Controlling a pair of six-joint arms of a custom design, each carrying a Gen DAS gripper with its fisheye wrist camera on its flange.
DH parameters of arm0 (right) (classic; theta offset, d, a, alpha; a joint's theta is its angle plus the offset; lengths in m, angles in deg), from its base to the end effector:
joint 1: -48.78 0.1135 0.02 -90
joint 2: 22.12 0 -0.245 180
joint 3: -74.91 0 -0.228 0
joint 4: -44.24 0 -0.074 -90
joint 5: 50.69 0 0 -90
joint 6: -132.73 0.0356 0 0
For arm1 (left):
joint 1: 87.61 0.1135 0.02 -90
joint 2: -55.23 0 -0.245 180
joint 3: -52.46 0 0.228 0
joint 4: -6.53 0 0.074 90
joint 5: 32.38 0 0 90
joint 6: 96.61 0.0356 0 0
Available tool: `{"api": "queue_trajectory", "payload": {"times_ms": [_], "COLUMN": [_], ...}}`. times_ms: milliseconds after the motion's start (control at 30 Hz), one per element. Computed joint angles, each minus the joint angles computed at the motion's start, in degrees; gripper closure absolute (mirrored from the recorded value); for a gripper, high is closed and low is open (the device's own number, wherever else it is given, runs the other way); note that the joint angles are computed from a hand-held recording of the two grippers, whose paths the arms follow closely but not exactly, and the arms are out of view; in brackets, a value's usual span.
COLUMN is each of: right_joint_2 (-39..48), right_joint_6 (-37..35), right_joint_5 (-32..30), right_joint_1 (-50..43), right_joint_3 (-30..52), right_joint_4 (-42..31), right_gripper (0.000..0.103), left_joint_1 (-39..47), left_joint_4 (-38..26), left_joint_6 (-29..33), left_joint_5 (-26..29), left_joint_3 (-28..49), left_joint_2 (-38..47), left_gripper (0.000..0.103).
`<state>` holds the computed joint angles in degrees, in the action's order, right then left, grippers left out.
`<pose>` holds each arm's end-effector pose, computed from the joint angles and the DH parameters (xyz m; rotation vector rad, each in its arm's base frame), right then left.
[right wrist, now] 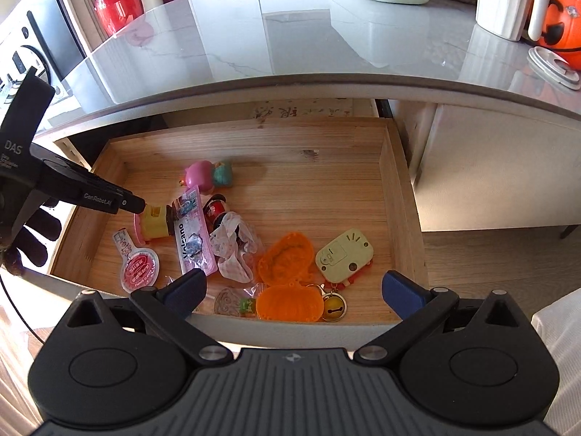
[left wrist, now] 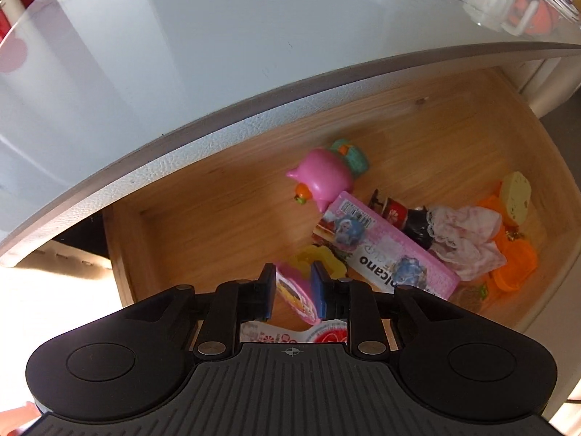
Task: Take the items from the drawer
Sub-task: 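Lower both tools into the drawer toward the toys, then grasp the pink cloth with the right tool while the left tool grasps the pink-rimmed yellow cup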
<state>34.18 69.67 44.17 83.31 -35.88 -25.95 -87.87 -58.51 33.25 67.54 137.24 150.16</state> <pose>0.1380 0.0913 0.2762 -0.1394 2.5896 0.2945 0.2933 -0.0075 0.2120 1.0037 2.6554 -0.1068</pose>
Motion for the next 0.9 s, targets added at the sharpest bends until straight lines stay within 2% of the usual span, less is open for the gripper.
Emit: {"api": "queue_trajectory", "payload": {"times_ms": [267,567,633,700,733,800,900], "right_joint_2": [-0.3,0.5,2.3,6.1,7.6,10.1,16.1], "right_joint_6": [-1.0,-2.2,-5.4,-9.7,-11.5,-17.5,-26.3], "right_joint_5": [-1.7,-3.5,-8.0,-12.9,-13.1,-13.7,-18.8], "right_joint_1": [-1.3,-2.7,-6.0,-9.6,-10.0,-10.8,-12.3], "right_joint_3": [-0.4,0.1,1.4,4.5,6.1,9.8,16.2], "right_joint_4": [0.5,0.3,-0.3,-2.5,-3.3,-3.3,-4.7], "right_gripper": [0.000,0.000,0.004,0.017,0.023,0.023,0.023], "left_joint_1": [-3.4,-1.3,-1.1,-1.0,-0.7,0.6,2.7], "left_joint_4": [-0.7,-3.6,-4.3,-4.6,-5.3,-7.6,-11.2], "left_joint_6": [-0.3,3.3,4.3,5.1,5.6,7.5,12.1], "left_joint_5": [-4.6,-2.8,-2.7,-2.8,-2.7,-0.8,1.6], "left_joint_3": [1.5,4.0,4.3,4.2,4.8,6.5,8.3], "left_joint_2": [4.1,5.5,5.4,5.1,5.3,5.9,4.7], "left_gripper": [0.071,0.074,0.077,0.077,0.078,0.078,0.079]}}
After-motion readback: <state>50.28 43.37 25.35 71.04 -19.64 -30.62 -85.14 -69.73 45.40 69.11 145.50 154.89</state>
